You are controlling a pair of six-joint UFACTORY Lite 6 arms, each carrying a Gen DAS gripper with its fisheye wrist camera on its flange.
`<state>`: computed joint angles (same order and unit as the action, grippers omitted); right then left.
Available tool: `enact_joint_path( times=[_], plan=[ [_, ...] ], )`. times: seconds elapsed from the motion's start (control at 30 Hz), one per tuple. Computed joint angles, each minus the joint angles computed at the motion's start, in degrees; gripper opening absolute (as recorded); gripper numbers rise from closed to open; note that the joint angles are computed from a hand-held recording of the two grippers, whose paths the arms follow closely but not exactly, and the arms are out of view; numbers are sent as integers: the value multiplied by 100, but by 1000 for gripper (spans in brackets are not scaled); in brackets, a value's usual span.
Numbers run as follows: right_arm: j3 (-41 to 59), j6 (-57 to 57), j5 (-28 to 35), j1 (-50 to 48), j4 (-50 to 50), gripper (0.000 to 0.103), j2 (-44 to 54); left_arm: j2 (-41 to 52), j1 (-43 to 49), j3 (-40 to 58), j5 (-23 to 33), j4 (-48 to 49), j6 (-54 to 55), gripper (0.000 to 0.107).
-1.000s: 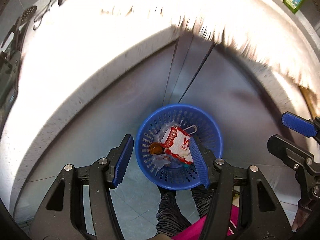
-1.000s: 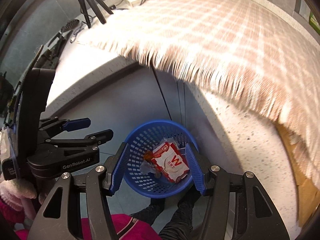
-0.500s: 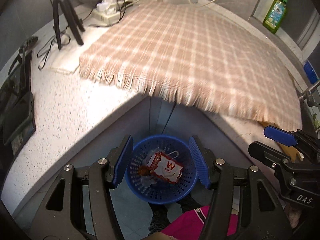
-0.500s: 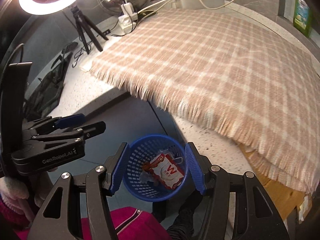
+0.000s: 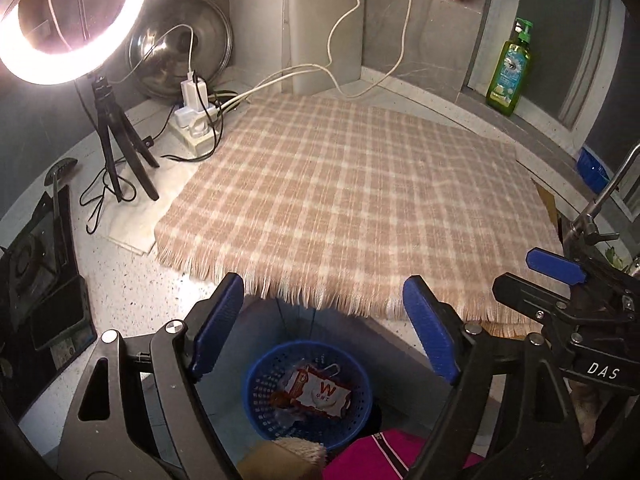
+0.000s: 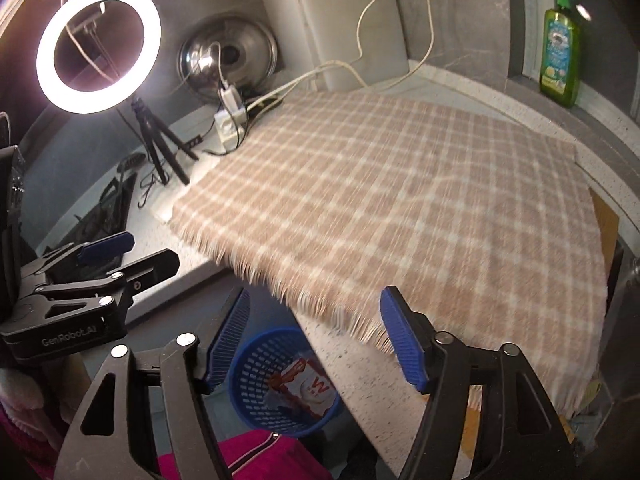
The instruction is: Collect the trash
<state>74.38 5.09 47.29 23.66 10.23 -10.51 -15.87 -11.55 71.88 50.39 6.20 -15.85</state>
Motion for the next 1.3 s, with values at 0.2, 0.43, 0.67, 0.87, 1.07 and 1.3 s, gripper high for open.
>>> enact_joint_path(
  times=[0.2, 0.43, 0.67, 0.87, 1.07, 1.3],
  plan=[
    [546, -317, 84, -311, 18, 72, 112, 298, -422, 651, 9, 477, -475, 99],
    [847, -732, 79, -685, 258, 79, 140, 665, -785, 1280, 94, 801, -876, 101],
    [1016, -1084, 161, -1041, 418, 80, 140, 1030, -1028, 1794, 212, 932, -1102, 101],
    [1063, -1416, 220, -1362, 694, 80, 157, 1258, -1253, 2063, 282, 1054, -1267, 102],
    [1034, -1535, 230, -1529, 844, 80, 141, 1370, -1352, 2203, 347, 1106, -1349, 102],
    [1019, -1653, 250, -1614, 948, 80, 153, 1402, -1369, 2243, 368, 1119, -1362, 102]
  ],
)
